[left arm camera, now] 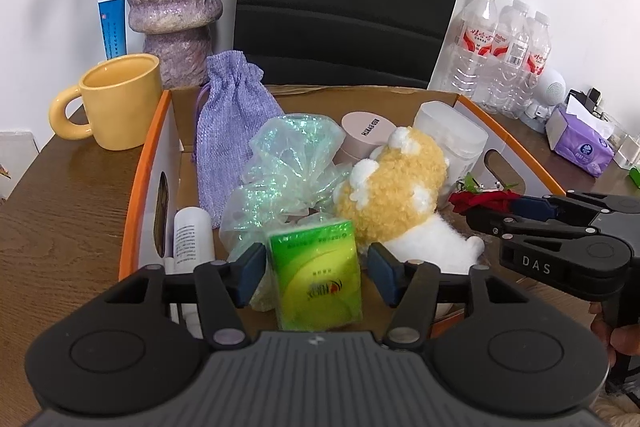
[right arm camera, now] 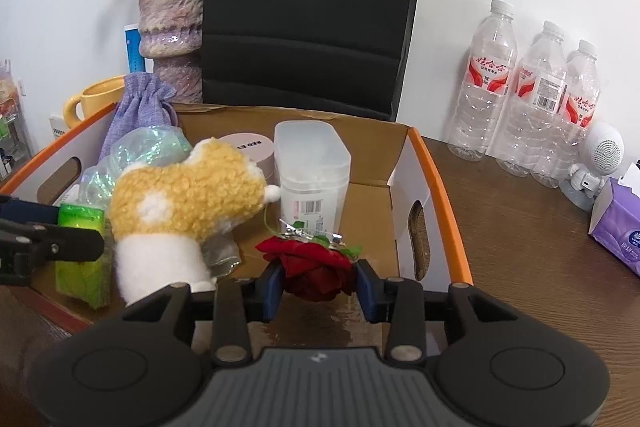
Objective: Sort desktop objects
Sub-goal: 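Lower and open left tool releasing tissue pack while right tool releases rose clip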
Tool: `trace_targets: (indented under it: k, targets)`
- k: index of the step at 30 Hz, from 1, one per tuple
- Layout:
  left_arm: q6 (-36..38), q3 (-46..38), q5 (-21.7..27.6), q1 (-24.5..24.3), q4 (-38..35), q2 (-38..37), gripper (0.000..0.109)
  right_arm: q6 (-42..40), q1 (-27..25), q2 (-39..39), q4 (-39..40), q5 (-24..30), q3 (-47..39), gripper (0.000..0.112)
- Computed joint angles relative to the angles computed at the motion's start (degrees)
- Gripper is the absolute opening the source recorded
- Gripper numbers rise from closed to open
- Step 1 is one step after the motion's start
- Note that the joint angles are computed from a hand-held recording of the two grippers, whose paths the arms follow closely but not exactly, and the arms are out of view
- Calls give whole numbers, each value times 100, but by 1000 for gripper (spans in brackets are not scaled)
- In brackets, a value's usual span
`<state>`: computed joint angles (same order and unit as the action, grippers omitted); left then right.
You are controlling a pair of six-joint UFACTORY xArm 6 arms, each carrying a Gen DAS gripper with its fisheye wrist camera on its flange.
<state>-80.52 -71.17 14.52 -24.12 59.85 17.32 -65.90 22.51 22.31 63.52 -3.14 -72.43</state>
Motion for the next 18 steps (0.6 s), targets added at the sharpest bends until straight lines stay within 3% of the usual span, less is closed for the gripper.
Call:
trace_targets:
  k: [7, 10, 12, 13, 15, 18]
  targets:
    - [-47, 9, 81, -26, 56, -46, 72, -24, -13, -33, 35, 136, -1, 47]
    - [-198, 26, 67, -18, 210, -88, 79, -469, 20, -77, 480, 193, -37, 57]
    - [-299, 37, -18, 12, 302, -99, 83, -975, 87, -93, 972, 94, -93, 89]
    - [-300, 39, -25, 16, 297, -101, 83, -1321, 132, -84, 1314, -23, -150, 92]
    - [-338, 25, 13, 9, 322, -101, 85, -1974, 181, -76, 1990, -155, -282, 92]
    - [-533, 23, 69, 1, 481, -133, 93, -1874, 115, -152, 2017, -16, -257, 92]
